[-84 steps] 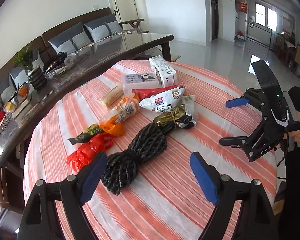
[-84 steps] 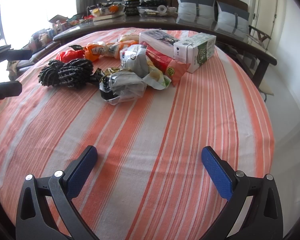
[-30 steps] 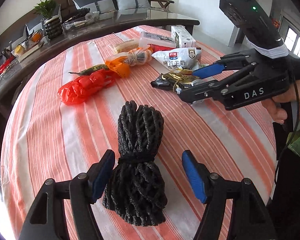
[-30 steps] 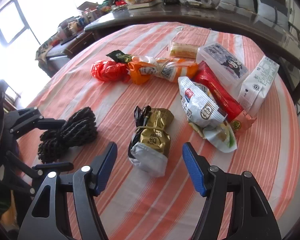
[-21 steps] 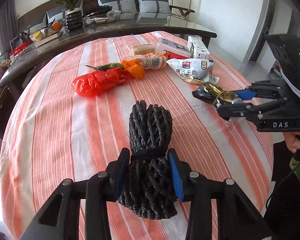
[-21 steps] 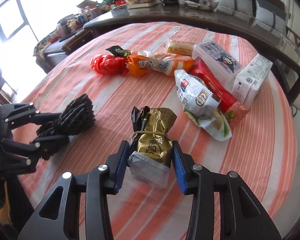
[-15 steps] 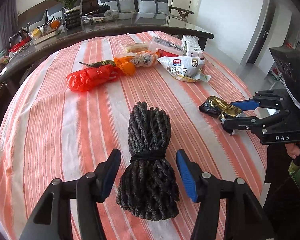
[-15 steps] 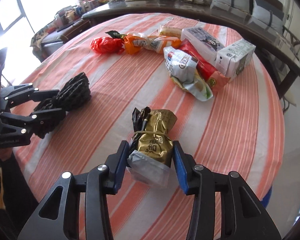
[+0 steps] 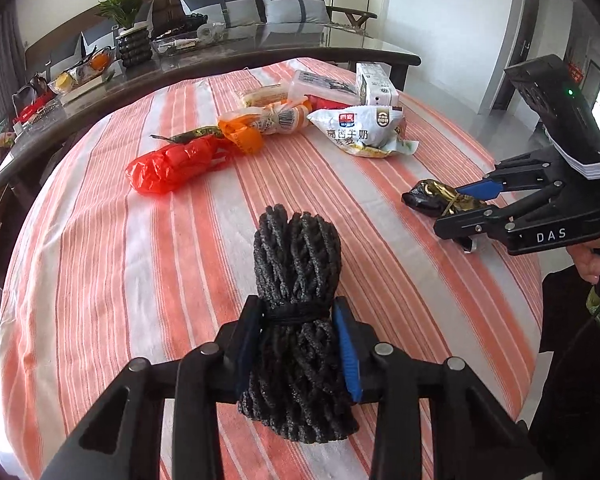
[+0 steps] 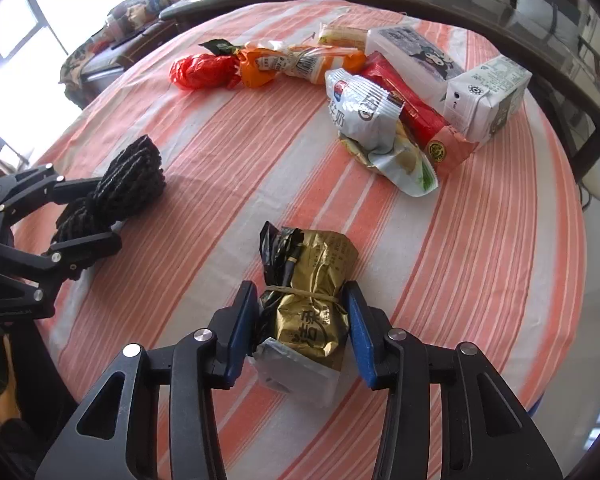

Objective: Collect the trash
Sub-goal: 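Carry the rope and gold wrapper to the blue wastebasket and open both tools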

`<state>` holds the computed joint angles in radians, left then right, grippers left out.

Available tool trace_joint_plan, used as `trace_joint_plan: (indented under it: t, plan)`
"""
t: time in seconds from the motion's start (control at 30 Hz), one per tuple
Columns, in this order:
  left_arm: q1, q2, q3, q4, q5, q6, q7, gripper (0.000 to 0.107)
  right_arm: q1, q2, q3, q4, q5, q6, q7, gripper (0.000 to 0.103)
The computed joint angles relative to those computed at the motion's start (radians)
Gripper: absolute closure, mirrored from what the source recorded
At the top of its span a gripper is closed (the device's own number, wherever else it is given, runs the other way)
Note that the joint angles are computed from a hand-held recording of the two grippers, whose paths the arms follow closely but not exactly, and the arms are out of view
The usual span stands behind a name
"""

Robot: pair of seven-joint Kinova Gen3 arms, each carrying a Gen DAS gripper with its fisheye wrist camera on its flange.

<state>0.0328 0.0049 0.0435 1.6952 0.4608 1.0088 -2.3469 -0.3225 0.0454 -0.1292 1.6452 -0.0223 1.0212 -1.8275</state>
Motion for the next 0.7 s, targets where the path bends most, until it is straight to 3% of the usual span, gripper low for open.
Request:
trace_joint_plan:
  t: [0.33,0.7]
  plan:
    - [0.022,-0.019,0.015,-0.018,0.088,0.010,0.043,0.072,0.043,-0.137,0.011,0.090,-0.025,-0.061,-0.039,0.059]
    - [0.185,0.032,0.122,-0.093,0.053,-0.032,0.203,0.072,0.162,-0.293,0.094,0.195,-0.052,-0.058,-0.021,0.059]
